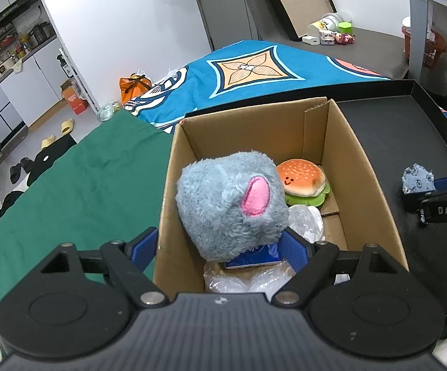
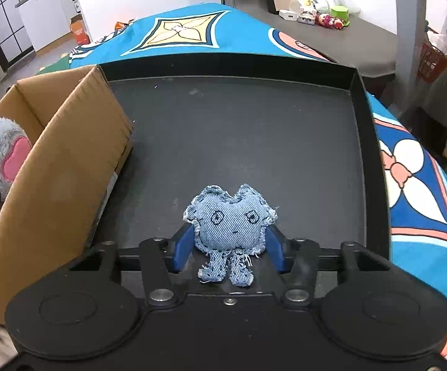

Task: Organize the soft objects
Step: 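Carry the denim plush with the right gripper over the box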

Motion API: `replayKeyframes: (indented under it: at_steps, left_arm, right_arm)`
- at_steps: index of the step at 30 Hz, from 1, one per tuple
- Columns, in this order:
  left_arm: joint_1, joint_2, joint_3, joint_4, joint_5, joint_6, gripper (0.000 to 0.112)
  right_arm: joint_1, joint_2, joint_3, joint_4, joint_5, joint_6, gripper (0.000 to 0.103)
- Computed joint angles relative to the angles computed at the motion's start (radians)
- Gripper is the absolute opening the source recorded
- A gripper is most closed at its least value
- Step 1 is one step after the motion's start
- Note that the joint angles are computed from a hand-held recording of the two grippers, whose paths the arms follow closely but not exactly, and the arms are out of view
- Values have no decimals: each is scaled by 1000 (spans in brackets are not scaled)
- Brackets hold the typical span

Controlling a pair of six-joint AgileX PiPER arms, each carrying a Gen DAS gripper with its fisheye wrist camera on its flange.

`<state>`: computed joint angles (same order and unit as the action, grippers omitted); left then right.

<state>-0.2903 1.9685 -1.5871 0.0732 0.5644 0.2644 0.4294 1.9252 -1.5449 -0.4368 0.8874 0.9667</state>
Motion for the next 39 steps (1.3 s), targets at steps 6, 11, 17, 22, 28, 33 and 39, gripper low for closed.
replayKeyframes:
  at_steps: [6, 11, 17, 22, 28, 33, 39]
  left_arm:
    - [4, -16, 14, -17, 1, 12, 83]
    - [11, -20, 13, -41, 9, 36, 83]
    - [31, -26, 14, -92, 17, 82, 83]
    - [55, -27, 17, -144, 20, 128, 83]
    - [89, -26, 18, -235, 40, 205, 83]
    - [116, -24, 21, -314, 56, 276, 78]
    - [151, -15, 11, -398, 90, 345, 62]
  right_arm:
    - [10, -51, 30, -14, 20, 28, 48]
    - [23, -73, 23, -33, 42, 50, 48]
    - [46, -93, 13, -82, 20, 69, 47]
    - [70, -111, 15, -169, -23, 99, 46]
    - [99, -109, 10, -275, -80, 153, 45]
    - [125, -96, -8, -332, -104, 187, 45]
    - [147, -79, -49, -384, -107, 212, 45]
